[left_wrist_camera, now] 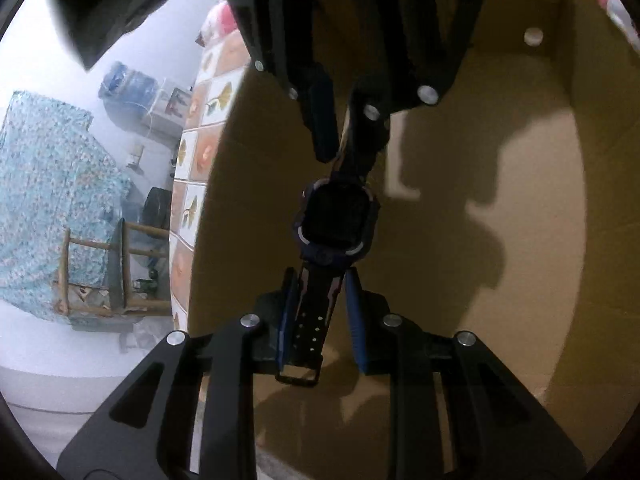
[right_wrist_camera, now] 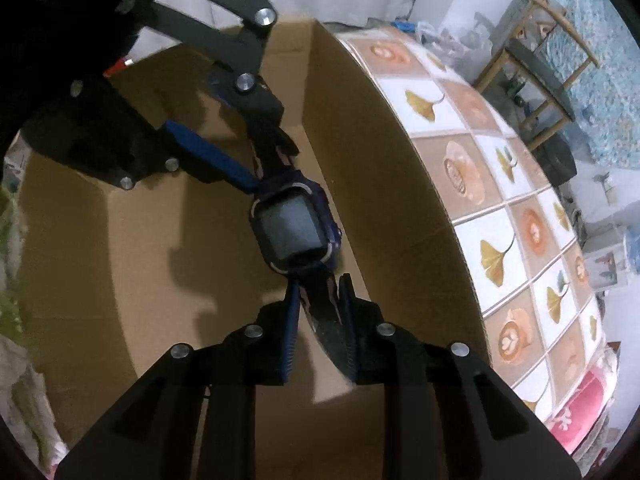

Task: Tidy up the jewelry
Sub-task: 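Carry the watch into the cardboard box with both grippers and release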

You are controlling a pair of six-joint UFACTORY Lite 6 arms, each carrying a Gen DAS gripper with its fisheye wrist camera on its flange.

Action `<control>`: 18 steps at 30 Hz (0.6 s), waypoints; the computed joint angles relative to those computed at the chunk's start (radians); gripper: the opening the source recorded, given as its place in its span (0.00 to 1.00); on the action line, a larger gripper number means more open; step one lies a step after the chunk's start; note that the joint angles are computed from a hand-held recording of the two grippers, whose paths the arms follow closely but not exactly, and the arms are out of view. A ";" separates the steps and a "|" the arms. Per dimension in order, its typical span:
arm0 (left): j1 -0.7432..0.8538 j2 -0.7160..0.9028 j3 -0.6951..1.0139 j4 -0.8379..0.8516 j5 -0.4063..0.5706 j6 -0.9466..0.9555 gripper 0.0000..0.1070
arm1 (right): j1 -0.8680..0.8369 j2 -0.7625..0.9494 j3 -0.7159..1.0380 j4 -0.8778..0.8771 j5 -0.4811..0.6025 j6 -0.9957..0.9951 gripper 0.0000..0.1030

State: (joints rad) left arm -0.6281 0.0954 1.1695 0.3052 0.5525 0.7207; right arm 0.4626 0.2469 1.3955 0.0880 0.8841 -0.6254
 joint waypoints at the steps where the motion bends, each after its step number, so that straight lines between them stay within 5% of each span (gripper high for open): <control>1: -0.002 0.020 0.007 0.030 -0.004 -0.033 0.22 | -0.001 -0.004 -0.004 -0.010 0.002 0.009 0.19; 9: 0.005 0.024 0.060 0.049 0.051 -0.117 0.24 | -0.022 -0.036 -0.005 0.028 0.020 -0.003 0.19; 15: 0.049 -0.082 0.113 -0.032 0.111 -0.144 0.46 | -0.049 -0.184 -0.045 0.031 0.035 0.028 0.21; 18: 0.096 -0.208 0.122 -0.132 0.178 -0.137 0.54 | -0.061 -0.388 -0.098 0.052 0.068 0.080 0.28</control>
State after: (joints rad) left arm -0.5318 -0.1127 1.2919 0.1732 0.7304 0.5836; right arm 0.4018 -0.1414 1.2970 0.1404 0.9522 -0.5452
